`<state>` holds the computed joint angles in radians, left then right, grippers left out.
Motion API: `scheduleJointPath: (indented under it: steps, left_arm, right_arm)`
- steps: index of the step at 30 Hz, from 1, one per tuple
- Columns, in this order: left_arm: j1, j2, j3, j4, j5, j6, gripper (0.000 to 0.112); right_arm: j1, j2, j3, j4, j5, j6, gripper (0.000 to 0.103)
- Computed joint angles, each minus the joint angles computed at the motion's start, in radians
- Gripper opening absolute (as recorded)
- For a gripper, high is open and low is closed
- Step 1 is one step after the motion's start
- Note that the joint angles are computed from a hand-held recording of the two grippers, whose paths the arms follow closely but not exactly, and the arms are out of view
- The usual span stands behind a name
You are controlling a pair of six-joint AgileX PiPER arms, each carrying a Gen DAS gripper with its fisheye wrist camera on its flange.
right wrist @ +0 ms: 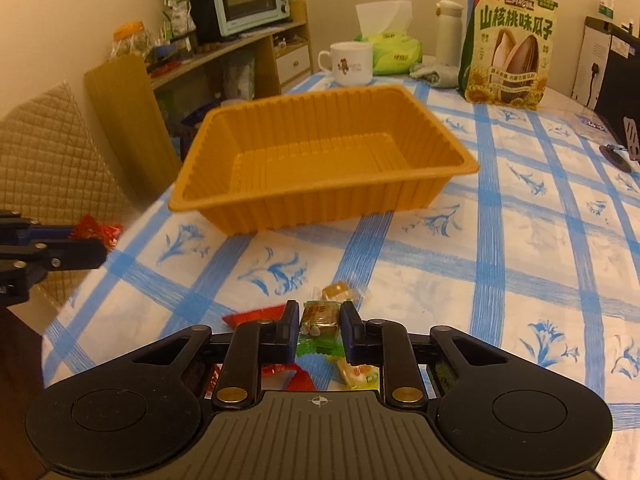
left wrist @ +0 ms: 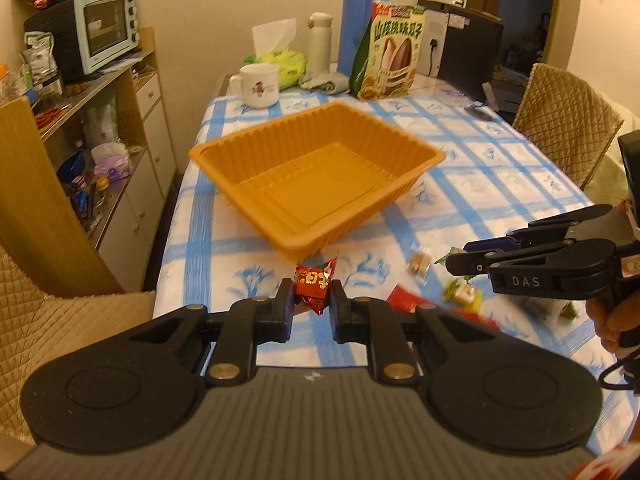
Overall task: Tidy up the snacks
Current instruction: 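Carry both held candies over the orange basket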
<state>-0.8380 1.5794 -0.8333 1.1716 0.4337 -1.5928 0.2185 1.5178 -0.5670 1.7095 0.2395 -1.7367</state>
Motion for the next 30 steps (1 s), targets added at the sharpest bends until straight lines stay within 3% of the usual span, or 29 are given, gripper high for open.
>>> scheduleJointPath:
  steps: [6,13,21,30]
  left_arm:
    - [0.060,0.060,-0.118,-0.043,-0.056,0.128,0.016]
    - [0.143,0.176,-0.293,-0.155,-0.112,0.313,0.016]
    - [0.224,0.331,-0.510,-0.417,-0.113,0.624,0.016]
    - [0.293,0.490,-0.709,-0.803,-0.075,0.988,0.016]
  right_arm:
    - [-0.041,-0.038,-0.072,-0.236,0.044,0.272,0.022]
    - [-0.056,0.017,-0.217,-0.301,0.075,0.384,0.022]
    - [-0.063,0.184,-0.421,-0.300,0.093,0.427,0.022]
    - [-0.063,0.370,-0.608,-0.436,0.097,0.597,0.022]
